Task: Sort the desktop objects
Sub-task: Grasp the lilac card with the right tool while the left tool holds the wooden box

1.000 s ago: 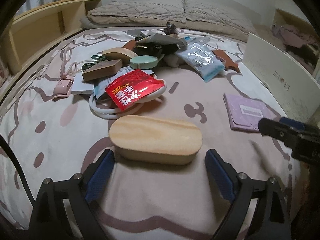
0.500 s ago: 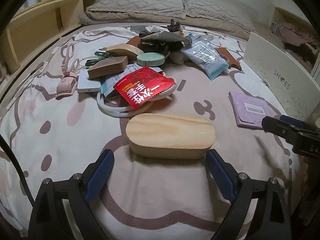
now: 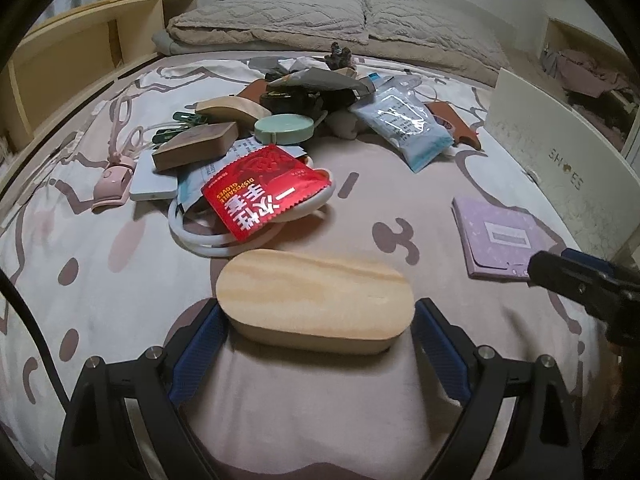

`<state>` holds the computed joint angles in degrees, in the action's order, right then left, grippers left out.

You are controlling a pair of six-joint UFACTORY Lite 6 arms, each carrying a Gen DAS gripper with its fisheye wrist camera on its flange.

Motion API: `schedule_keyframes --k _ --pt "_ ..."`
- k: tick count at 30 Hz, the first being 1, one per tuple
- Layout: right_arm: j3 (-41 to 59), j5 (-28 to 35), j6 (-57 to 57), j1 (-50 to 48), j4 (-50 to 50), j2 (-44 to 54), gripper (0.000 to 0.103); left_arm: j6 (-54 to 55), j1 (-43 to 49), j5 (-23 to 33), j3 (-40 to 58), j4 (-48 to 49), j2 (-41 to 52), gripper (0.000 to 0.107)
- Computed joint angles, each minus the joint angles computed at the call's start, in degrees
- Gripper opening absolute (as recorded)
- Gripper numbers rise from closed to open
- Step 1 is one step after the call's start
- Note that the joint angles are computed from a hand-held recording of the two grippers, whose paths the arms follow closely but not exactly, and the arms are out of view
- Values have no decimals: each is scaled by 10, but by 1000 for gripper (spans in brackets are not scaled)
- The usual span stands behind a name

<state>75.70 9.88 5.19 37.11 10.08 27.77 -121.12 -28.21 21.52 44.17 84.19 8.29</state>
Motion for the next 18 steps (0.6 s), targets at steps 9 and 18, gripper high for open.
schedule_keyframes --k 9,18 --pt "2 5 82 13 -105 2 97 -71 48 -64 -6 91 -11 94" --pt "-9 -2 75 3 -90 -8 97 -158 53 -109 -49 165 -63 94"
